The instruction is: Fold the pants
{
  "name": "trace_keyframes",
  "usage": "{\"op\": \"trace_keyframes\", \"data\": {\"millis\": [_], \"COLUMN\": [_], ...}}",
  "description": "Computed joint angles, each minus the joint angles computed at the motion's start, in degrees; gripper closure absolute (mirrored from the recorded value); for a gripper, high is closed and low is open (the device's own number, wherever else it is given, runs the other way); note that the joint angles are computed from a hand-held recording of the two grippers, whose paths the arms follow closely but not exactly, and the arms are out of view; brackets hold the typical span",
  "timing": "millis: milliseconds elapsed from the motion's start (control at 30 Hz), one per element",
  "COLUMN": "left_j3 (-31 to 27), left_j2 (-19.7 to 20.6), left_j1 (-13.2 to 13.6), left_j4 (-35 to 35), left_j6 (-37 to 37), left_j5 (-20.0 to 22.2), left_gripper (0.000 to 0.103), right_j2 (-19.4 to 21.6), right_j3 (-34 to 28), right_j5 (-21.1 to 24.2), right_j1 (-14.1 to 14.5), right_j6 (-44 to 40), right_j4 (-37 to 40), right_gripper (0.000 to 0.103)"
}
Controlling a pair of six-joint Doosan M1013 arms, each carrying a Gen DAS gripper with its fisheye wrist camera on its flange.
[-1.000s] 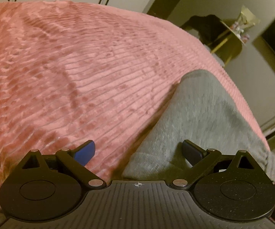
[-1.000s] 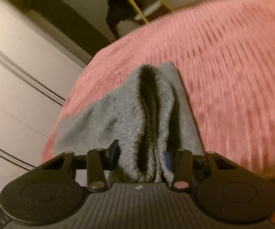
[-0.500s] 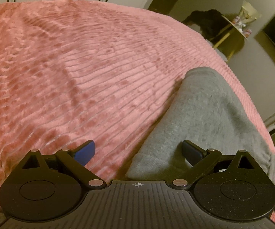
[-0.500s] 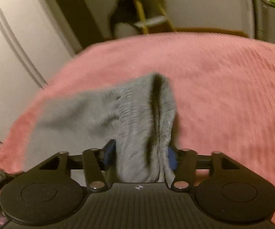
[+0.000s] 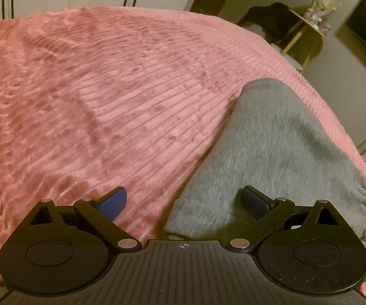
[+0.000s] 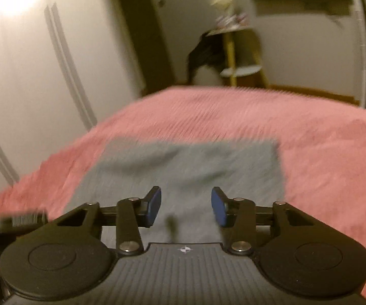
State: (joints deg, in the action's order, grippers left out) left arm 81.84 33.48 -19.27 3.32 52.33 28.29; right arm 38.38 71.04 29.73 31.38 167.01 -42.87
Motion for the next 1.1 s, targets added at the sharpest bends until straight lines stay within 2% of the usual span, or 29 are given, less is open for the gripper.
{"op": "trace_keyframes", "data": {"millis": [33, 133, 267, 467, 567, 700, 800, 967, 1100], "left_j3": [-0.05, -0.32, -0.73, -0.89, -0.99, -0.96, -1.10, -1.04, -0.32], "left_j2": [0.00, 0.12, 0.28, 0.36, 0.40, 0.38, 0.45, 0.43, -0.04], "left_j1": [-0.08, -0.22, -0.45, -0.30, -0.33, -0.25, -0.27, -0.35, -0.69], "left_j4": [0.49, 1.05, 2.15, 1.45, 1.59, 1.24, 1.56, 2.10, 5.30], "left_j6": [-0.22, 0.00, -0.18, 0.48, 0.50, 0.78, 0.62, 0.21, -2.59], "left_j5": [0.25, 0.86, 1.84, 2.25, 2.49, 2.48, 2.66, 2.68, 1.10], "left_gripper": [0.003, 0.003, 0.003, 0.002, 0.002, 0.002, 0.002, 0.002, 0.003], "right_j2": [0.56, 2.07, 1.85, 0.67, -0.53, -2.21, -3.18, -2.93, -0.85], "right_j3": [-0.53, -2.82, -2.71, -0.67, 1.43, 4.92, 6.84, 6.33, 2.63], "right_j5": [0.26, 6.21, 6.92, 5.11, 1.75, -4.89, -7.35, -6.16, -2.42], "right_j1": [0.08, 0.66, 0.55, 0.58, -0.07, -1.14, -1.34, -1.63, -1.88], "right_j6": [-4.26, -15.50, -18.34, -15.52, -12.03, -1.36, 10.69, 12.79, 9.68], "right_j4": [3.53, 9.56, 11.97, 10.46, 9.76, 5.39, -4.06, -6.89, -5.17], "right_gripper": [0.062, 0.071, 0.071, 0.071, 0.071, 0.068, 0.063, 0.063, 0.063]}}
